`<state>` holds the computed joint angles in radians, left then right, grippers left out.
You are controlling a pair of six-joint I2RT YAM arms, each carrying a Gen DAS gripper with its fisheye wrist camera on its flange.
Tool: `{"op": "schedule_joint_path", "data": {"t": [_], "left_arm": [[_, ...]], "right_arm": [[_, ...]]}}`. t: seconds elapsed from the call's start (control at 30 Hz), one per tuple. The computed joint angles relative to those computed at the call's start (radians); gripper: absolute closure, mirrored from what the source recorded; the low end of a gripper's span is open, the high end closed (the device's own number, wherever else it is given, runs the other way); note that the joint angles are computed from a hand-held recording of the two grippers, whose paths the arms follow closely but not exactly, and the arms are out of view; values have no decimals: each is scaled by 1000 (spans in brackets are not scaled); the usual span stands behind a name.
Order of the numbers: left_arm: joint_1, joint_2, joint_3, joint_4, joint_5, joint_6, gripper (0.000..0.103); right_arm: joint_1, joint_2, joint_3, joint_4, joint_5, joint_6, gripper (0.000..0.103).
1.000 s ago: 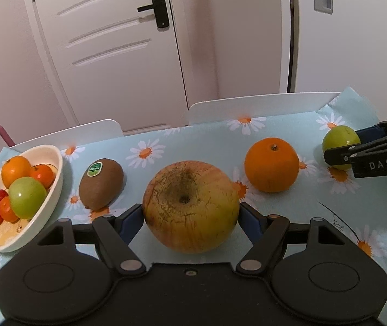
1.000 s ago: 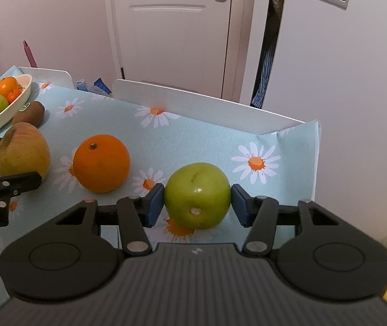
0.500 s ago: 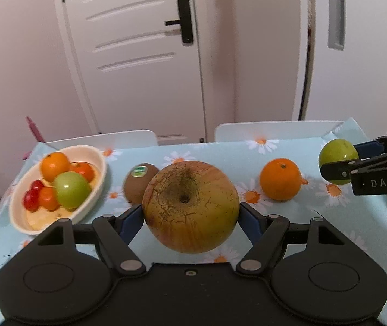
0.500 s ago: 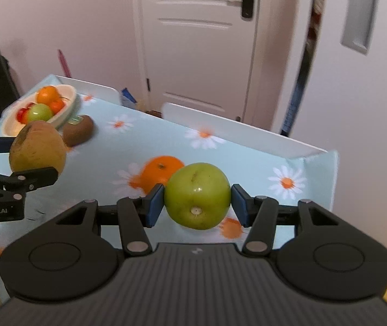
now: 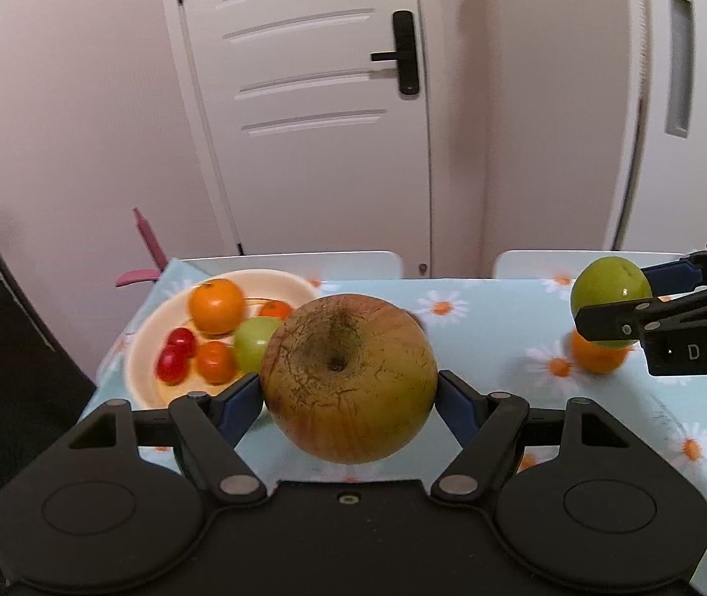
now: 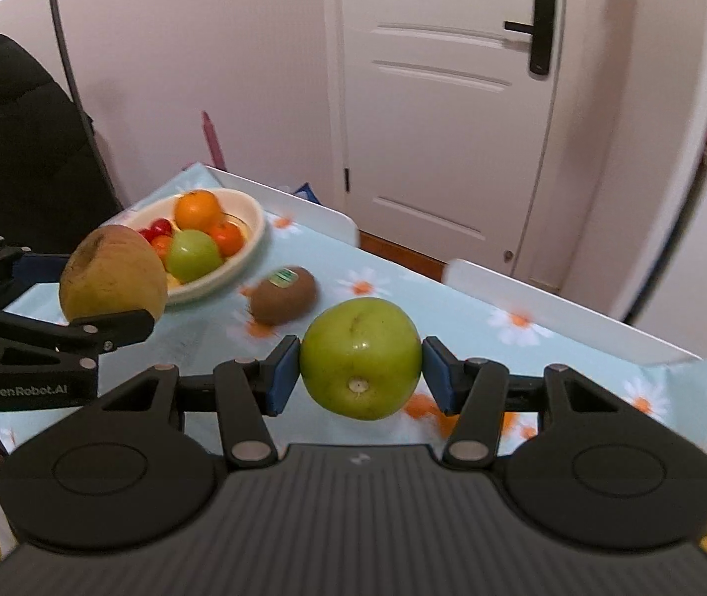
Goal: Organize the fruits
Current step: 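Carry both apples over the bowl and open both grippers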
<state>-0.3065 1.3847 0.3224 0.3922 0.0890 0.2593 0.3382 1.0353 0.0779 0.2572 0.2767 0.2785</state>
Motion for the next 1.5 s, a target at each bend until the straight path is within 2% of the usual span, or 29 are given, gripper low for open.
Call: {"op": "schedule_joint_path", "data": {"t": [0.27,0.63,1.1,1.13,1.2,1.27,1.5], "left_arm": [[239,140,131,-25,173,175,24],[406,450,379,-46,303,376,24],[421,648,577,-105,372,512,22],[421,650,573,-90,376,515,21],[427,633,547,-37,402,515,1],[440,624,548,-36,437,516,0],[467,626,643,-178,451,504,0]], "right_arm": [[164,368,225,108,116,123,35],[243,692,527,81,191,223,35],[263,858,732,-18,245,297,35],[262,862,740,-23,247,298,35],[259,870,758,-34,247,295,35],[253,878,775,-41,245,289,35],[231,921,851,-50,211,247,35]]}}
